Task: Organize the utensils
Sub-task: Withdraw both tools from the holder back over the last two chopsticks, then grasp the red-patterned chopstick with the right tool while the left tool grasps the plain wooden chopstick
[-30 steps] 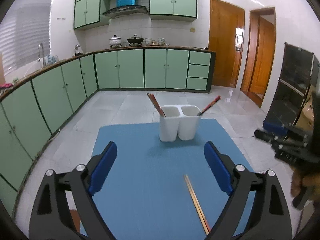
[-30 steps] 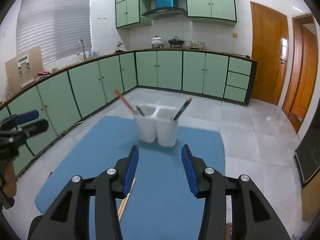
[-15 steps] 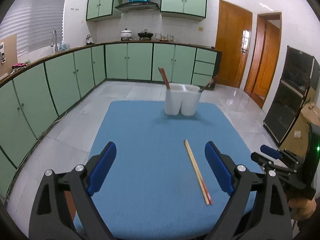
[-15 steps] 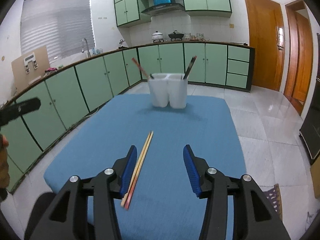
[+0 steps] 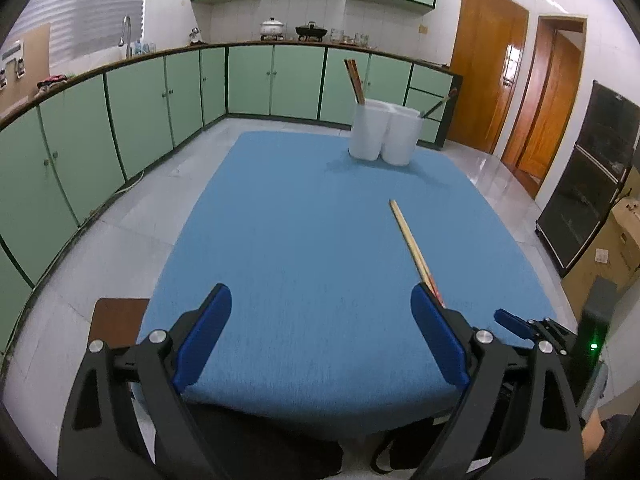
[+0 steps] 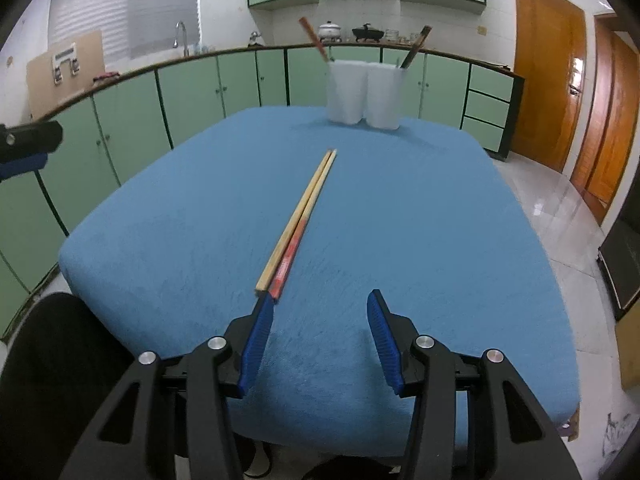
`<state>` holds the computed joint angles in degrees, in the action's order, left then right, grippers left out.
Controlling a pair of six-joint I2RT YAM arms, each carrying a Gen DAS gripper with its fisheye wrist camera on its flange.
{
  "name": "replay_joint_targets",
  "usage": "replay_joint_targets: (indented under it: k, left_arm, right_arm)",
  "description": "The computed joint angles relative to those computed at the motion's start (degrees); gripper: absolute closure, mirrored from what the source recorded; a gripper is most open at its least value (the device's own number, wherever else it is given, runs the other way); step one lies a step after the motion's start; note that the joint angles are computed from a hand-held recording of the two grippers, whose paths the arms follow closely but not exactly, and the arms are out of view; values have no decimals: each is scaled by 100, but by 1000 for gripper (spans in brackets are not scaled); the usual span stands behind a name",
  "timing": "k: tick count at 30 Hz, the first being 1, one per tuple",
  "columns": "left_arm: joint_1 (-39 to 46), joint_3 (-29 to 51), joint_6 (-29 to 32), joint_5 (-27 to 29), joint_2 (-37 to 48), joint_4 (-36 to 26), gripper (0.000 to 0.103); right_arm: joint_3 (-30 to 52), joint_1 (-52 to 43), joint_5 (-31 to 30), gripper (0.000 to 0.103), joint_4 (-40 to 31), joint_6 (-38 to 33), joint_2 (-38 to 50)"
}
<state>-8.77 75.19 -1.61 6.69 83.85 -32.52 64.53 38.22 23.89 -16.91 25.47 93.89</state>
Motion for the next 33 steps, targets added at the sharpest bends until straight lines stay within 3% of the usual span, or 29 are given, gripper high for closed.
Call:
replay_joint_targets:
  k: [10,14,21,23,27,33]
  left_arm:
    - [-158,-84,-32,-36,114,35,15]
    - [-196,-90,-13,-65,114,40,15]
    - [-297,-166,-35,-94,192,76,15]
    - [-327,-207,-43,-135,192,109,15]
    - [-315,-213,-86,-143,244,152,15]
    - [-716,-329,-376,-156,459,525,15]
  right_arm:
    - [-50,190,528,55,416,-529,360]
    - [-294,-52,386,55,508,-311,186]
    - [-143,74,435,55,655,-586,366]
    - [-81,-73,315,60,716,-520,437]
    - [-141,-342,180,96,801,-494,409]
    - [-494,-624,652,97,512,120,42]
